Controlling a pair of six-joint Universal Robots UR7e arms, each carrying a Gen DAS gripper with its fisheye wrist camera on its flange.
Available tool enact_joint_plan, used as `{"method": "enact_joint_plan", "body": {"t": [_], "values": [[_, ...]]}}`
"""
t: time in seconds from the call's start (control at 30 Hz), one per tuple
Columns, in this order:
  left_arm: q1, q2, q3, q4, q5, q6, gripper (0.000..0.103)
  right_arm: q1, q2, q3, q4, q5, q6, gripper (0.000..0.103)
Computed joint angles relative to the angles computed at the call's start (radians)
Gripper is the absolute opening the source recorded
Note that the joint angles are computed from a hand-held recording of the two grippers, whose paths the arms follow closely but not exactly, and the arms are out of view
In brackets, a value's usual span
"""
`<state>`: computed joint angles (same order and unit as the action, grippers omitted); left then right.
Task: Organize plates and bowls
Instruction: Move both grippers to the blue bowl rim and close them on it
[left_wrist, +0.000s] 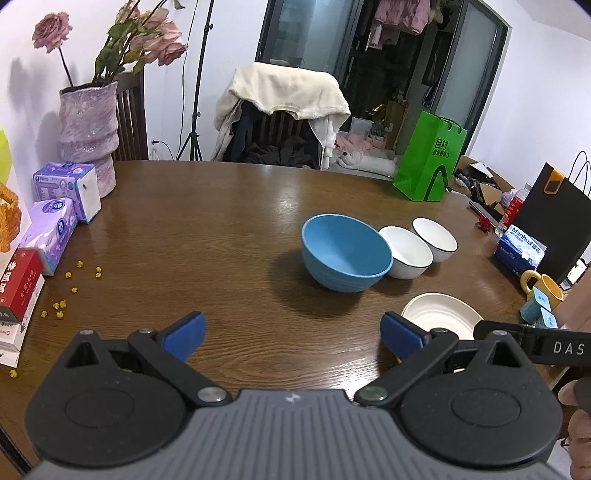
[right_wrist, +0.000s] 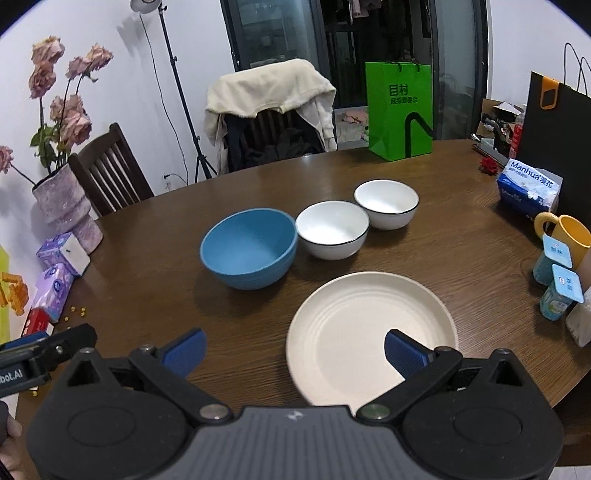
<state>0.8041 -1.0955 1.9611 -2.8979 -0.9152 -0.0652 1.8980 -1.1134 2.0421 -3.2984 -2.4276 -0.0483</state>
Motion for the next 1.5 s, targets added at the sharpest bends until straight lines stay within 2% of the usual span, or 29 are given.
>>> {"method": "enact_joint_plan", "body": {"t": [0.17, 0.43, 0.67, 0.83, 1.13, 1.5], "values": [[0.028, 0.0, -0.02, 0.036, -0.032, 0.008, 0.103, 0.019, 0.033, -0.022, 0.037, -0.039, 0.054, 0.103], [0.058, 0.053, -0.084, 0.085, -0.061, -0.008, 0.103, 0.0, 0.042, -0.051, 0.115, -0.068, 0.099, 0.103], [0.077, 0.131, -0.187, 0.14, -0.032, -0.031, 0.103, -0.058, 0.045, -0.116, 0.21, -0.005, 0.095, 0.103], [0.096, 0.201, -0.28, 0.188, -0.004, -0.055, 0.103, -0.1, 0.073, -0.189, 0.274, 0.044, 0.061, 0.103], [0.127, 0.328, -0.452, 0.282, 0.02, -0.046, 0.103, -0.173, 0.119, -0.295, 0.282, 0.087, 0.03, 0.103], [0.151, 0.467, -0.642, 0.342, 0.034, -0.031, 0.103, -0.243, 0.159, -0.395, 0.373, 0.151, 0.053, 0.093]]}}
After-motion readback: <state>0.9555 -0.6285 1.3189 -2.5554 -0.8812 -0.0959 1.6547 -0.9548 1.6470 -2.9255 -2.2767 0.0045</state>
